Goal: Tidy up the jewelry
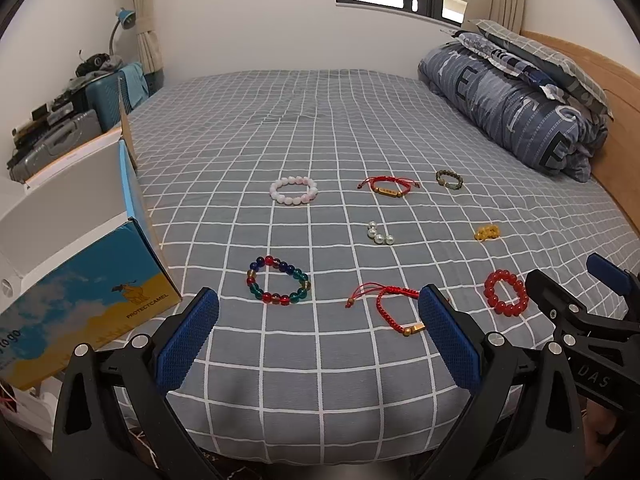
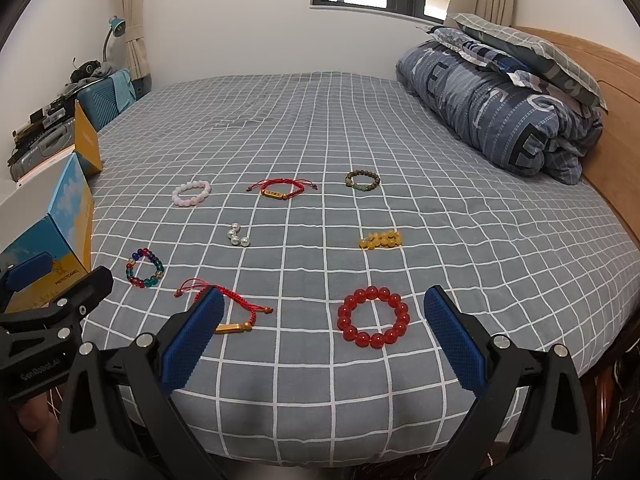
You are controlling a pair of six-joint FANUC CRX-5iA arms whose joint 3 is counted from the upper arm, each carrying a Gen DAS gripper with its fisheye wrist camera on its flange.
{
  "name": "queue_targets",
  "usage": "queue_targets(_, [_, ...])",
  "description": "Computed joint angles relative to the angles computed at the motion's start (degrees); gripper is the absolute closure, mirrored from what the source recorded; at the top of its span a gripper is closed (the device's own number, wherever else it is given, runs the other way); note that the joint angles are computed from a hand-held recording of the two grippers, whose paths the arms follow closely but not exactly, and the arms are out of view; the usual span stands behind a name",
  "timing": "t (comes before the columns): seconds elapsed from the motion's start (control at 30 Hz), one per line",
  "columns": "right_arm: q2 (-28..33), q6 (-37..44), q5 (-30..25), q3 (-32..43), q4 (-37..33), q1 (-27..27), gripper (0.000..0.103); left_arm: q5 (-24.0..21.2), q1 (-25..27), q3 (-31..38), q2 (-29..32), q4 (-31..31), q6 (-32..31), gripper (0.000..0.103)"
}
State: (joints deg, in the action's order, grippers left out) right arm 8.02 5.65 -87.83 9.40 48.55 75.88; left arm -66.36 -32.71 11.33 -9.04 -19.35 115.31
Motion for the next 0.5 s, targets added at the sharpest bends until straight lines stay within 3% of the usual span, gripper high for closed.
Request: queue_targets(0.5, [0.11,0.14,-0.19,0.02,0.15,-0.03,0.007,0.01,-0.12,0.13,-0.17,-0.44,0.28,0.005])
